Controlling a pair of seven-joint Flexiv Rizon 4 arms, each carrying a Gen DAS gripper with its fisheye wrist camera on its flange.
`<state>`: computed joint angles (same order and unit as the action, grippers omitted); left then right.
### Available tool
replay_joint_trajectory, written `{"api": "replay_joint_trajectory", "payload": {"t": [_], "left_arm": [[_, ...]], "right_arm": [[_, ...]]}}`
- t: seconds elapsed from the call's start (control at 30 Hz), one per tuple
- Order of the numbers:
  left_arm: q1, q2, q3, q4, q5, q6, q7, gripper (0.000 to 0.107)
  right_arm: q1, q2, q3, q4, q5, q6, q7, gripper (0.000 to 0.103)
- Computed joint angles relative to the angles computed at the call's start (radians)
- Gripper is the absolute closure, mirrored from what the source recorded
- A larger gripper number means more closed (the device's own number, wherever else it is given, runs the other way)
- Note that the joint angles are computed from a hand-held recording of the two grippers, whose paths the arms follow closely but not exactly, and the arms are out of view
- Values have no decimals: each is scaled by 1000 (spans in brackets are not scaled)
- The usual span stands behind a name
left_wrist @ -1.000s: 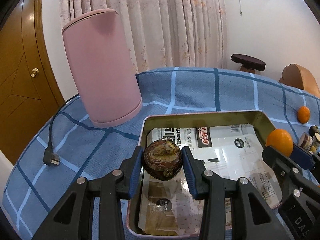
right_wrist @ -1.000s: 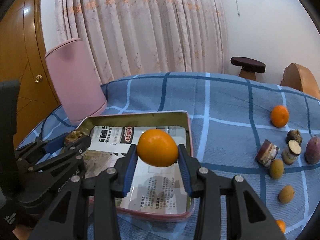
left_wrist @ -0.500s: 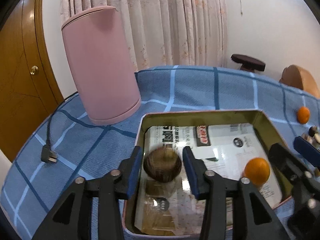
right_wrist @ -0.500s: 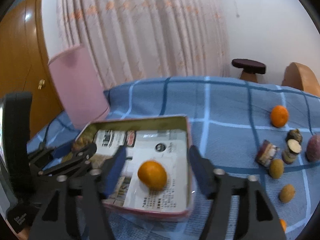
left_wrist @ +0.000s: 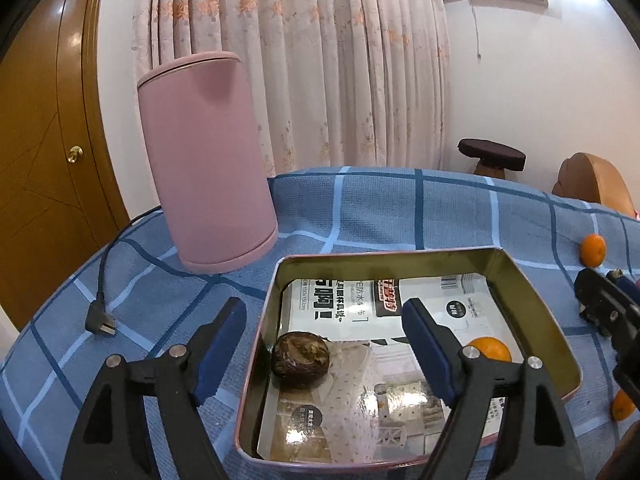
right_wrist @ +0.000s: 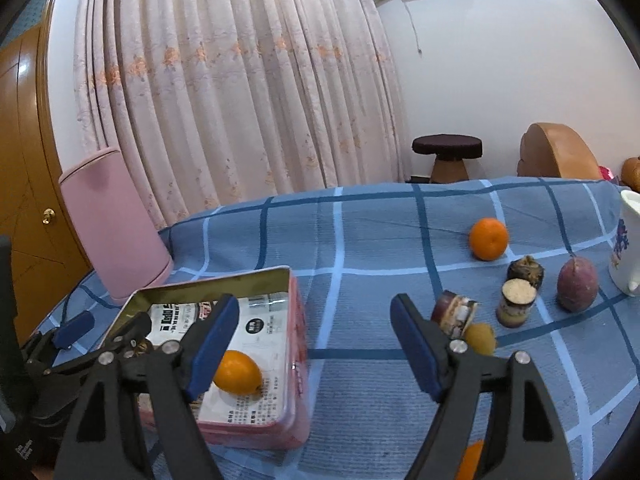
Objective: Organize fruits
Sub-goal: 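Carry the brown fruit and orange into the pink tin box and release both, then grasp a large orange with the left tool while the right tool grasps a small yellow fruit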
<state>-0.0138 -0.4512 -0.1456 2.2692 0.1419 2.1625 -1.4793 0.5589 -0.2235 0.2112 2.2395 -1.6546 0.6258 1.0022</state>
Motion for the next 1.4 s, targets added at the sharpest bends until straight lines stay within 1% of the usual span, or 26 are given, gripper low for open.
{"api": "replay_joint_trajectory", "payload": {"t": [0.1, 0.23, 0.33, 0.6, 0.7, 0.73, 0.8, 0.93, 1.07, 1.17, 1.3, 1.33, 1.37, 1.4], "left_arm": [[-21, -1, 16, 8, -14, 21, 8, 26], [-32, -1, 23, 12, -29, 25, 8, 26], [-47, 1, 32, 17, -46, 25, 16, 26], [0, 14, -14, 26, 12, 4, -15, 26], [68, 23, -78, 28, 92, -26, -49, 26], [102, 27, -111, 28, 128, -43, -64, 26], [140, 30, -153, 30, 173, -61, -81, 26], [156, 38, -192, 43, 227, -62, -84, 26], [220, 45, -289, 55, 296, -97, -103, 26], [241, 48, -352, 69, 328, -111, -90, 26], [284, 44, -454, 84, 361, -142, -62, 26], [295, 42, -486, 90, 363, -156, -50, 26], [307, 42, -510, 86, 387, -177, -61, 26], [291, 42, -513, 100, 353, -167, -15, 26]], "right_arm": [[12, -1, 6, 2, 24, -28, -22, 22], [25, 9, 14, 15, 61, -67, -38, 22], [24, 24, 18, 35, 82, -72, -38, 22], [23, 96, 48, 114, 166, -129, -42, 22], [20, 133, 62, 150, 210, -152, -41, 22], [17, 149, 68, 166, 229, -159, -40, 22], [13, 178, 79, 195, 255, -169, -36, 22], [9, 244, 107, 254, 328, -201, -39, 22], [3, 311, 130, 312, 394, -215, -46, 22], [2, 358, 150, 347, 447, -229, -56, 22], [-8, 418, 158, 395, 477, -200, -65, 22], [-13, 436, 155, 410, 475, -179, -70, 22], [-20, 449, 150, 422, 464, -152, -73, 23], [-26, 460, 146, 433, 451, -127, -78, 26]]}}
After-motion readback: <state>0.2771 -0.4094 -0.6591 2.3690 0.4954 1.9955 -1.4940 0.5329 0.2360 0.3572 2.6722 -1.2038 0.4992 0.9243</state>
